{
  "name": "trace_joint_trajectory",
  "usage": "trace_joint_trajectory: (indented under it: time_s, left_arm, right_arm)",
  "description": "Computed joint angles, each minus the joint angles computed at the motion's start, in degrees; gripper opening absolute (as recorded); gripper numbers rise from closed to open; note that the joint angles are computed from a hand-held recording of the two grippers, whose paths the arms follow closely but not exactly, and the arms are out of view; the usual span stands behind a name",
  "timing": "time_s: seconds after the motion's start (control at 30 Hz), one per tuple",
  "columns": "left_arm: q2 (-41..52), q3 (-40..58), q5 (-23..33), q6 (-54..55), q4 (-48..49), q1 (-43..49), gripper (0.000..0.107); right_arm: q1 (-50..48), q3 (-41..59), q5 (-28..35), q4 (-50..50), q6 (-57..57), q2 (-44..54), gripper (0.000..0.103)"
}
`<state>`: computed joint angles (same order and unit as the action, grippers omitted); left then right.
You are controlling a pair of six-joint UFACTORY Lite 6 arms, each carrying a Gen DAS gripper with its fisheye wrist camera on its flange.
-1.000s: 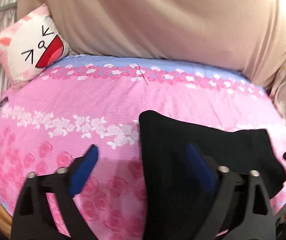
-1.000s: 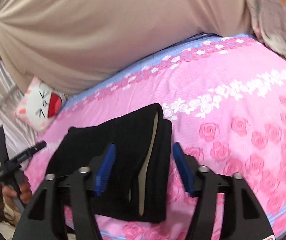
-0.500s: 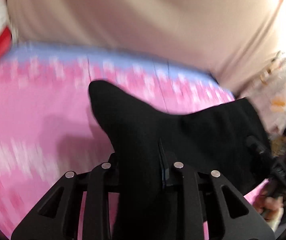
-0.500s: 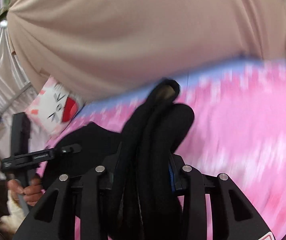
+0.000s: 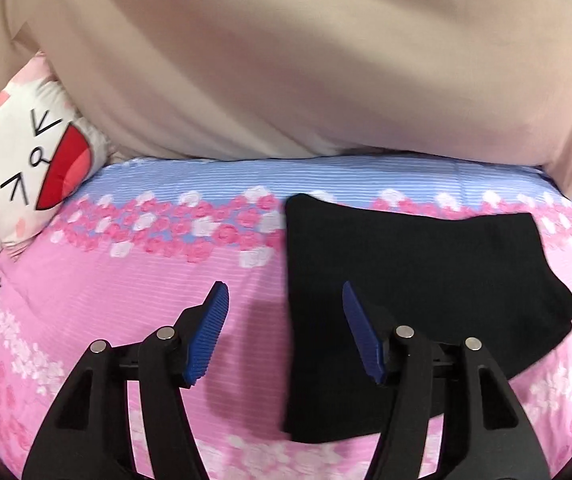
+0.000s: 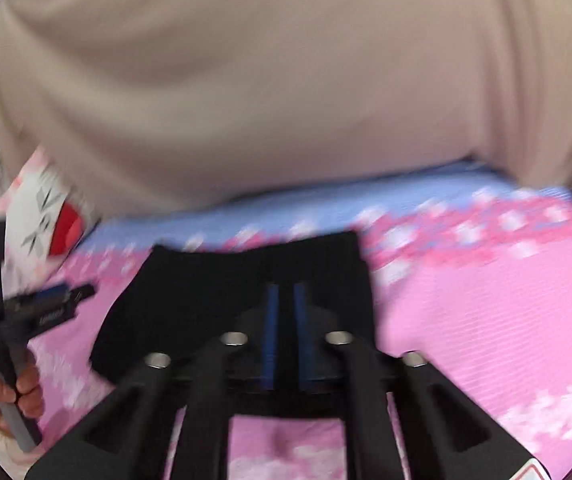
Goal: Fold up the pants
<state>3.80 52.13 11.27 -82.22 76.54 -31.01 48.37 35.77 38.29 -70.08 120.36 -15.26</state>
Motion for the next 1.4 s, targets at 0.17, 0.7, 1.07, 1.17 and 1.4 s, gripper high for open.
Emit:
trace_joint_trajectory:
  time_s: [0.17, 0.7, 1.07, 1.17, 1.4]
  left_arm:
    - [11.57, 4.51, 3.79, -2.75, 2.19, -3.07, 0.059]
    - [-21.62, -15.86, 12.74, -6.61, 1.75, -12.13, 0.098]
    - [-41.93, -23.03, 31.96, -0.47, -10.21, -31.69, 0.098]
    - [-42.7, -22.81, 28.22, 4.34, -14.46, -29.31, 0.098]
    - [-43.83, -22.49, 24.97, 10.02, -18.72, -26.58, 0.098]
  right_arm:
    - [-4.52, -5.87, -7.25, -4.65, 10.9, -0.05, 0.001]
    - [30.28, 14.12, 35.96, 8.05, 6.49, 5.35, 0.052]
    - [39.37, 22.39, 46.47, 11.03, 8.99, 11.61, 0.052]
    - [40.02, 22.21, 47.0, 11.18, 9.4, 11.46, 0.052]
    - [40.94, 23.11, 47.95, 11.48, 9.67, 11.86, 0.052]
